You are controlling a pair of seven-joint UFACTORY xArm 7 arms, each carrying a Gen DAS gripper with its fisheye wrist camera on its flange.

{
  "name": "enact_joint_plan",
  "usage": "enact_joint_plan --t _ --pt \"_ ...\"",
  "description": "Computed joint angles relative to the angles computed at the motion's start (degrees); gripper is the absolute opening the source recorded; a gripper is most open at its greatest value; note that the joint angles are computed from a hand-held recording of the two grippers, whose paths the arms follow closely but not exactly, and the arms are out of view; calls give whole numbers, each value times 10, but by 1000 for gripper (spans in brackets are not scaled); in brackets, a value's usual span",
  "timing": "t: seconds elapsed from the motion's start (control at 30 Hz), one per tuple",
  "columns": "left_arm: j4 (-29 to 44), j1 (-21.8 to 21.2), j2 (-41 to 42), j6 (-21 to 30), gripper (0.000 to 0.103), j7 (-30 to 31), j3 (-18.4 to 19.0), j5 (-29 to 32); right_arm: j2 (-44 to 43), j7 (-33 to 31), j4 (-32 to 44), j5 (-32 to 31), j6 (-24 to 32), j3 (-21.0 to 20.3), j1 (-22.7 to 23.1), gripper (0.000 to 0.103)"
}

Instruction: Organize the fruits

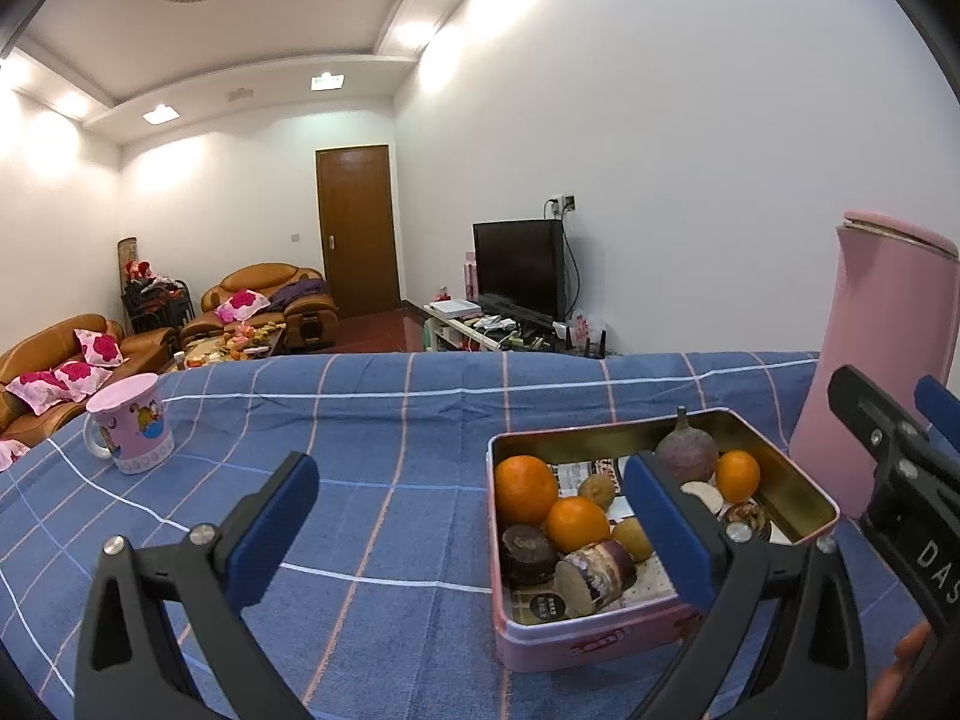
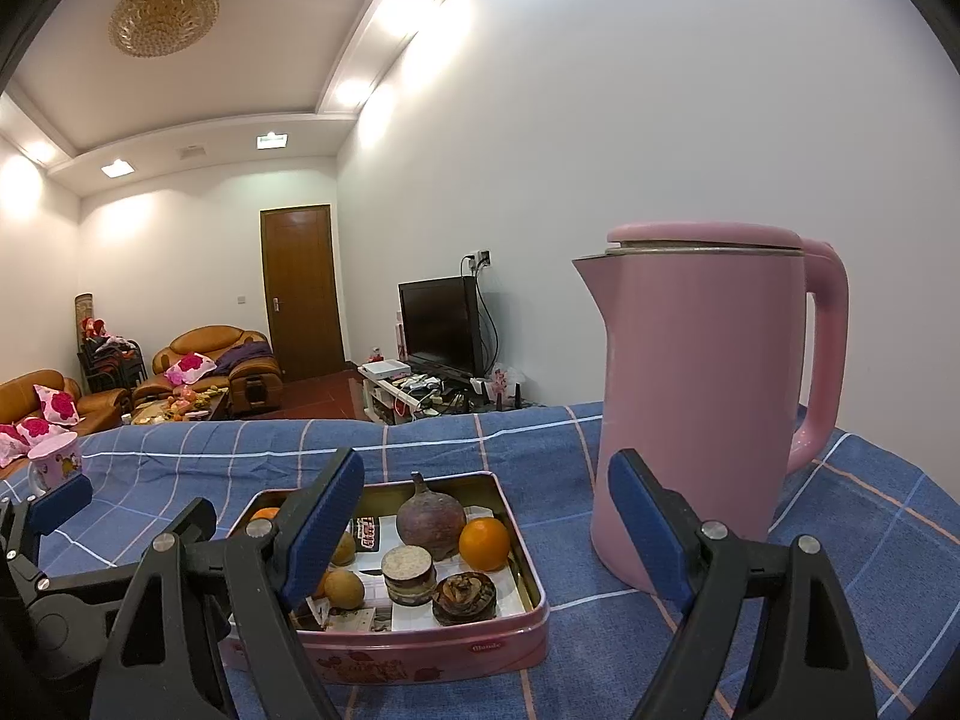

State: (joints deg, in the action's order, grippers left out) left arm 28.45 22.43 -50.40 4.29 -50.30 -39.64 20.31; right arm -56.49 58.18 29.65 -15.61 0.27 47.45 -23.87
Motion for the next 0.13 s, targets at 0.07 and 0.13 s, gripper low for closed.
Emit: enact_joint_plan --t 0.07,0.13 --pt "1 1 3 1 103 0 1 0 1 0 0 -1 0 0 0 85" --pt "1 1 2 0 103 0 1 1 2 0 1 -1 0 0 0 85"
